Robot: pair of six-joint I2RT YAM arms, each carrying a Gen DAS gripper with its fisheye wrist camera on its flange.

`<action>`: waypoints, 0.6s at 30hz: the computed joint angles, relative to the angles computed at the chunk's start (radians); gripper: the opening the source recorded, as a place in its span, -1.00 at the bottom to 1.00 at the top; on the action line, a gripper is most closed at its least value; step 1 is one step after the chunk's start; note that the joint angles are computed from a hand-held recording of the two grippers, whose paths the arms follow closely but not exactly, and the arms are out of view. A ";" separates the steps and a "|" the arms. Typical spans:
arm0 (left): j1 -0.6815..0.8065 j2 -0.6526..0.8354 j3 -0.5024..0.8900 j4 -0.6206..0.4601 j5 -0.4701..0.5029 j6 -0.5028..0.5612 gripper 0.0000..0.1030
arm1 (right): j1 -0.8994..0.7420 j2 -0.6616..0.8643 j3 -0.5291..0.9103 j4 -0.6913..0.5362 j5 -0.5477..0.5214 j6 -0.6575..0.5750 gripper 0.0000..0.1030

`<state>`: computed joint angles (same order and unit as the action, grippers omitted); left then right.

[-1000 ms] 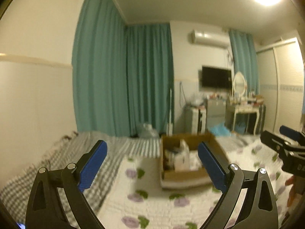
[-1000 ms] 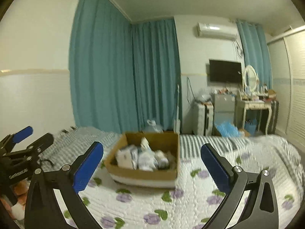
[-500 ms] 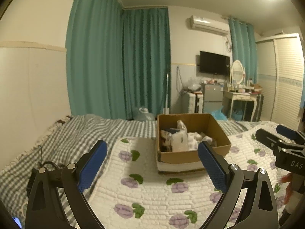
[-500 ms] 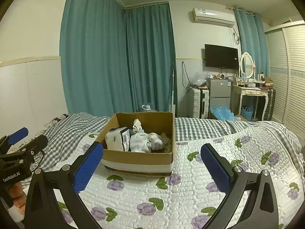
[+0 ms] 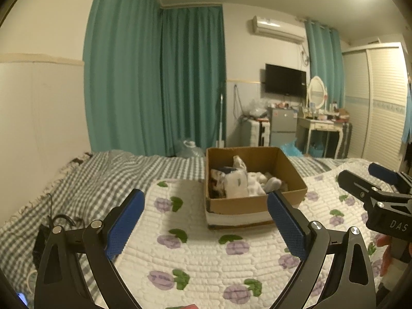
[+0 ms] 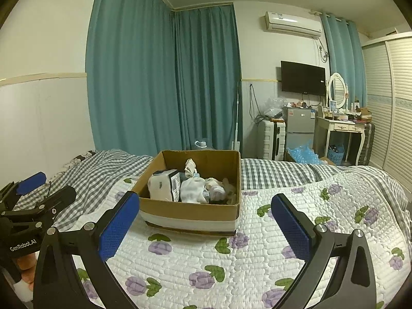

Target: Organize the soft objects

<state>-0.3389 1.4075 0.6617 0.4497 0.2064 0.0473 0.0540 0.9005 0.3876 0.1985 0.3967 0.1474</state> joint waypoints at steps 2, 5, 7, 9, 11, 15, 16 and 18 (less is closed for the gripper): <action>0.000 0.002 -0.002 0.005 -0.002 -0.001 0.89 | 0.002 0.000 -0.001 -0.001 0.001 0.000 1.00; 0.000 0.003 -0.001 0.005 -0.001 -0.003 0.89 | 0.001 -0.001 -0.002 0.000 0.000 -0.001 1.00; 0.001 0.006 0.002 -0.002 0.003 -0.002 0.89 | 0.000 -0.001 -0.004 0.002 -0.006 0.001 1.00; 0.003 0.009 0.006 -0.006 0.004 0.000 0.89 | 0.000 -0.002 -0.007 0.004 -0.006 0.001 1.00; 0.004 0.008 0.003 -0.003 0.003 0.000 0.89 | 0.000 -0.003 -0.009 0.004 -0.006 0.000 1.00; 0.003 0.011 0.004 -0.004 0.001 0.004 0.89 | -0.004 -0.006 -0.011 0.001 -0.010 0.001 1.00; 0.003 0.014 0.005 -0.004 -0.003 0.006 0.89 | -0.004 -0.007 -0.012 0.001 -0.010 0.001 1.00; 0.005 0.014 0.003 -0.002 -0.002 0.005 0.89 | -0.008 -0.012 -0.017 0.000 -0.012 0.001 1.00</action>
